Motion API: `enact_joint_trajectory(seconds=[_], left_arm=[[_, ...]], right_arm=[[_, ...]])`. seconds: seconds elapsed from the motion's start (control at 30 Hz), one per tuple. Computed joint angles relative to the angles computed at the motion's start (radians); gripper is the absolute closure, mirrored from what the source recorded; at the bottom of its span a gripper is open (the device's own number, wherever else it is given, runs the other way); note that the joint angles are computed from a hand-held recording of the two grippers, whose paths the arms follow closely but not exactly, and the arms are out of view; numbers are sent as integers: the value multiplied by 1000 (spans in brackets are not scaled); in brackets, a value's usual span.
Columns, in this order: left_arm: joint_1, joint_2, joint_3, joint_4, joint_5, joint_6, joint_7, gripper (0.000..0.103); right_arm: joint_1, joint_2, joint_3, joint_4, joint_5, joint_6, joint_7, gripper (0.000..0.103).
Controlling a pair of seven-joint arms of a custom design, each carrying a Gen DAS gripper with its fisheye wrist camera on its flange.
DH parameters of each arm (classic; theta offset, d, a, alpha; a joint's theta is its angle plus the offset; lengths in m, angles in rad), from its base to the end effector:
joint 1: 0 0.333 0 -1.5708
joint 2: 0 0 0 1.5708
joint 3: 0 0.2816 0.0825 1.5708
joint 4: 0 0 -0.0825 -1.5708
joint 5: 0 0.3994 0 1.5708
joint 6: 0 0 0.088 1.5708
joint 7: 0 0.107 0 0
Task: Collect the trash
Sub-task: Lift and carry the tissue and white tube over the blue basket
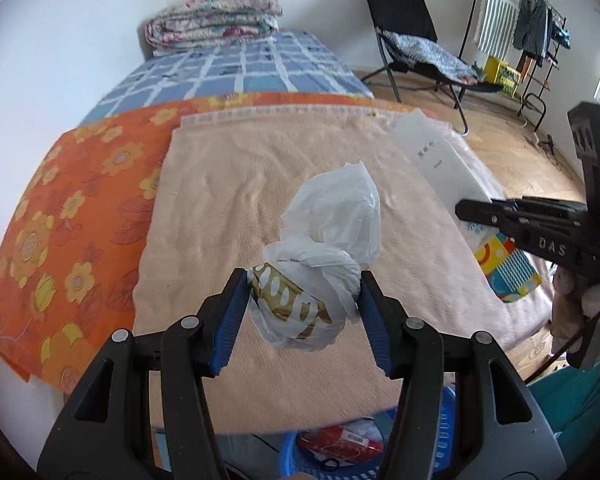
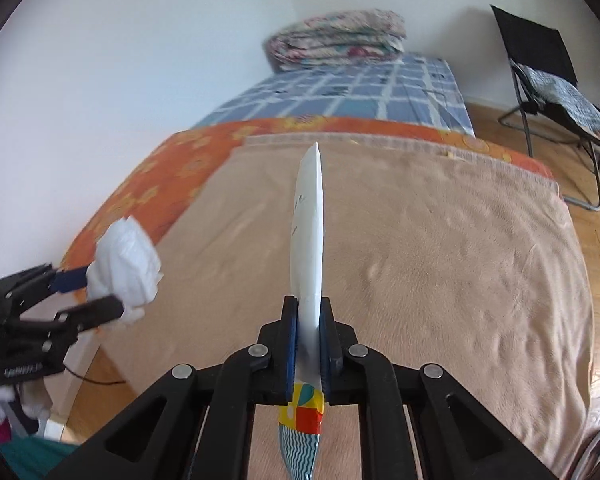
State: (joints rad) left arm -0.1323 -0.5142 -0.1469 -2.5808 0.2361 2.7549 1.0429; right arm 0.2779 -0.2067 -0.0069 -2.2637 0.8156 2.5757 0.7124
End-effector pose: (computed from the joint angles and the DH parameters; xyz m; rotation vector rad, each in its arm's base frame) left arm 0.4394 -0.1373 0.4704 -1.8732 1.7744 -0.7207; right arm 0.5252 0.1330 0.4578 -2.0711 1.1729 -0.1784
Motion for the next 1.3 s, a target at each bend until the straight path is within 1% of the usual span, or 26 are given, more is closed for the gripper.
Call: enact_joint_trajectory(seconds=[0.1, 0.23, 0.4, 0.5, 0.63, 0.83, 0.93, 1.07, 1.3], left_arm=[[0, -80, -25, -42, 12, -11, -37, 47], [-17, -188, -47, -99, 21, -27, -91, 47], [-41, -284, -69, -150, 37, -56, -145, 47], [-70, -331, -76, -179, 34, -74, -175, 47], [-99, -369, -95, -212, 43, -98, -211, 47], [-167, -399, -97, -262, 24, -115, -253, 47], [-186, -407, -102, -279, 22, -122, -271, 47], [-212, -416, -100, -306, 14, -135, -293, 47], [-239, -443, -109, -357, 11, -170, -332, 47]], right_arm=[[3, -84, -16, -63, 18, -21, -43, 96], [12, -187, -45, -139, 39, -51, -91, 96], [19, -313, -76, -234, 45, -82, -139, 96], [18, -373, -92, -284, 39, -107, -151, 95], [12, -453, -106, -352, 24, -137, -158, 96], [1, -560, -113, -447, -16, -166, -164, 96], [-1, -621, -111, -499, -38, -167, -169, 96], [3, -669, -114, -541, -62, -174, -168, 96], [16, -699, -115, -589, -99, -201, -166, 96]])
